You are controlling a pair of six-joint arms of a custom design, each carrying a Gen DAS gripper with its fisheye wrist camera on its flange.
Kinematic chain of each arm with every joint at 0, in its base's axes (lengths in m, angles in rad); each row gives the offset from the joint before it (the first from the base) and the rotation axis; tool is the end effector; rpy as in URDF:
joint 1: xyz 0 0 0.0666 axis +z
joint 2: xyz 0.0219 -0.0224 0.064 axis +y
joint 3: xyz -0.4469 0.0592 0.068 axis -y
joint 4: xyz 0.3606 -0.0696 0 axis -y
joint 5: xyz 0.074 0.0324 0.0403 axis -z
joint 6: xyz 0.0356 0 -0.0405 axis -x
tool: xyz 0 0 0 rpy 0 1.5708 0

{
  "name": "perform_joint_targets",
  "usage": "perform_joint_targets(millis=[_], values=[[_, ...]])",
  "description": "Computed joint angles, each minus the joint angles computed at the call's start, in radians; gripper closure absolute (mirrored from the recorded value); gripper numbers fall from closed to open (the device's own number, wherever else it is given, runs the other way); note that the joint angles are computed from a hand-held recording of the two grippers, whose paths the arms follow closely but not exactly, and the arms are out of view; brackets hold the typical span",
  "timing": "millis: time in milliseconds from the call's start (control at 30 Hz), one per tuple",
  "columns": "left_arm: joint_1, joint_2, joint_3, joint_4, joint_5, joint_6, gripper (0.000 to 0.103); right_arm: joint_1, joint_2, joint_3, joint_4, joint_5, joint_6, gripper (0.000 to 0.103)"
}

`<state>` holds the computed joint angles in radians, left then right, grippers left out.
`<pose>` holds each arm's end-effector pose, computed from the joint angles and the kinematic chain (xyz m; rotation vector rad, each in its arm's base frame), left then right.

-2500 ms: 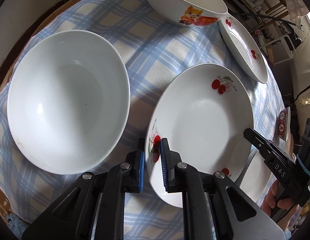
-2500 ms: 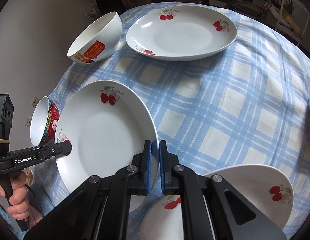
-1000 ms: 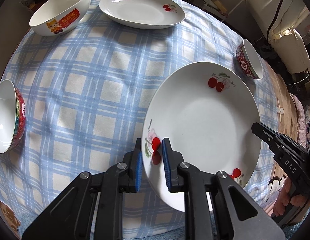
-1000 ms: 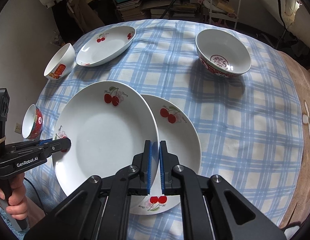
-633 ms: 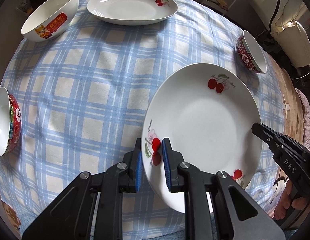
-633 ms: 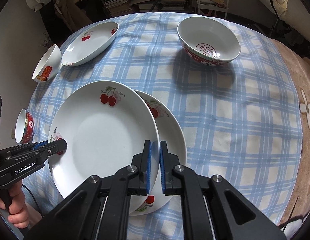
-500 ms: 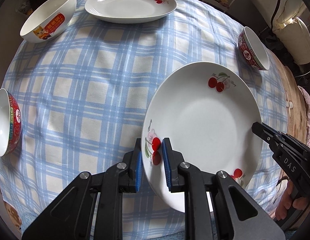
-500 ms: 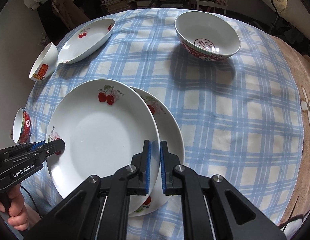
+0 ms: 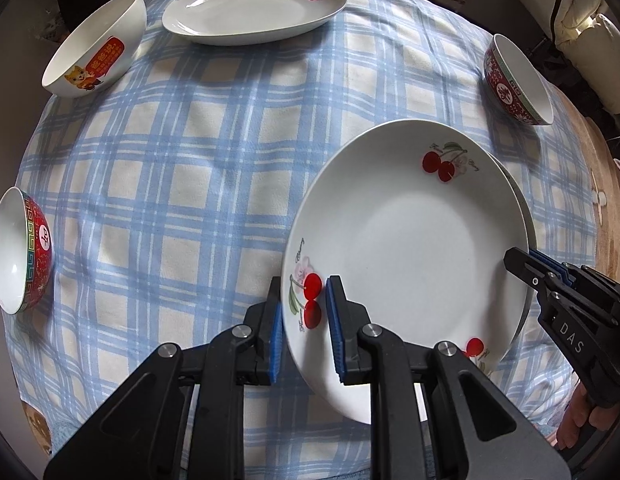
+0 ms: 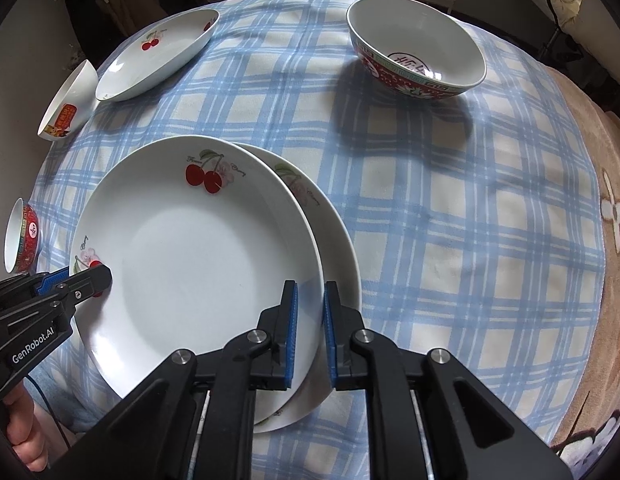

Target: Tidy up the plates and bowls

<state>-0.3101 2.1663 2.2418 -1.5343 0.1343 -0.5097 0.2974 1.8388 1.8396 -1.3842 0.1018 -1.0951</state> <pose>0.6655 -0.2187 0.3810 1.2105 2.7574 -0.1847 0.5620 0.1681 0.4363 1.1517 2.6966 0.0621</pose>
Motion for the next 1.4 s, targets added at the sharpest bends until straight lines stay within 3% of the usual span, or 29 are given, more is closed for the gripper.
perform_joint_targets(millis=[300, 500, 967, 1167, 1400], values=[[-0.006, 0.001, -0.001, 0.004, -0.016, 0.006, 0.083, -0.003, 0.019, 0.02, 0.005, -0.014, 0.024, 0.076], [-0.016, -0.036, -0.06, 0.084, -0.056, -0.031, 0.085, -0.002, 0.02, 0.025, 0.006, -0.009, 0.026, 0.076], [0.007, -0.031, -0.006, 0.071, -0.053, -0.043, 0.085, -0.006, 0.008, 0.015, 0.012, -0.023, 0.012, 0.075], [0.02, -0.005, 0.067, 0.026, -0.038, -0.026, 0.082, -0.007, -0.004, 0.003, 0.02, -0.025, -0.002, 0.074], [0.026, -0.017, 0.037, 0.049, -0.048, -0.021, 0.082, -0.005, -0.012, 0.004, 0.012, -0.021, -0.014, 0.074]])
